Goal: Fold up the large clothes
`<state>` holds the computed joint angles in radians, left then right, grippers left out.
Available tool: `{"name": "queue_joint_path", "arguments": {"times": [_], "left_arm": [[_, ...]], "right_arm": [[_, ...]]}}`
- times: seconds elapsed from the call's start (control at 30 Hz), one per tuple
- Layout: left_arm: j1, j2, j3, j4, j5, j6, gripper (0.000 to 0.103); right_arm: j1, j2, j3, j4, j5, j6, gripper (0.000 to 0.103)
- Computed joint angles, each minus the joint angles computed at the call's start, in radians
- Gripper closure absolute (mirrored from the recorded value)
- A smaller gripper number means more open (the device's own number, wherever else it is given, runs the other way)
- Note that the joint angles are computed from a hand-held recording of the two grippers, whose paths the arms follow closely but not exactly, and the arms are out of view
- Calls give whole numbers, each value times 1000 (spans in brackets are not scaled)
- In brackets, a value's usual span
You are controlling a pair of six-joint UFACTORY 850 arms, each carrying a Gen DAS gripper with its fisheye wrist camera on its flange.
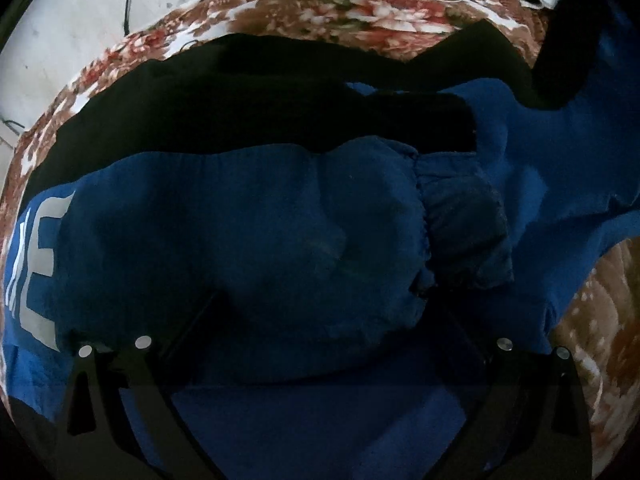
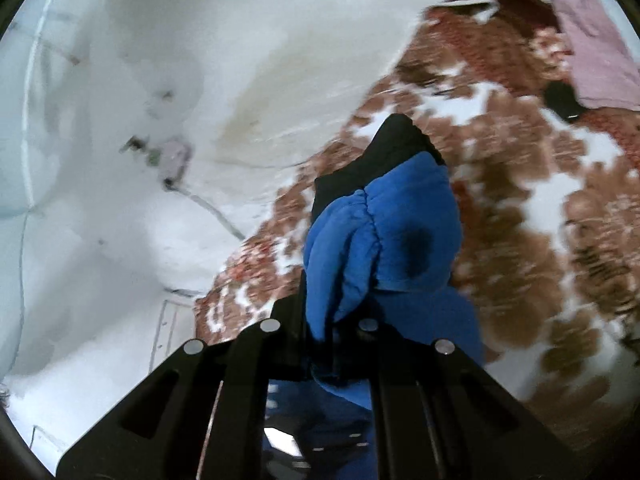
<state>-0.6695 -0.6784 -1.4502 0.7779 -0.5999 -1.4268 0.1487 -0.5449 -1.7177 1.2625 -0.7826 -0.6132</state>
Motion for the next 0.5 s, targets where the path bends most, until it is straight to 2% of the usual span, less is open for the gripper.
{"name": "queue_joint_path", "arguments": {"times": [0.3,0.5], "left_arm": [[-5,1,15,61,23,-40,4],[13,8,13,-26,51,91,4]], "right_arm": [[209,-47,-142,-83,-21,41,95],[339,-153,-302,-147,-25,115,95]]}}
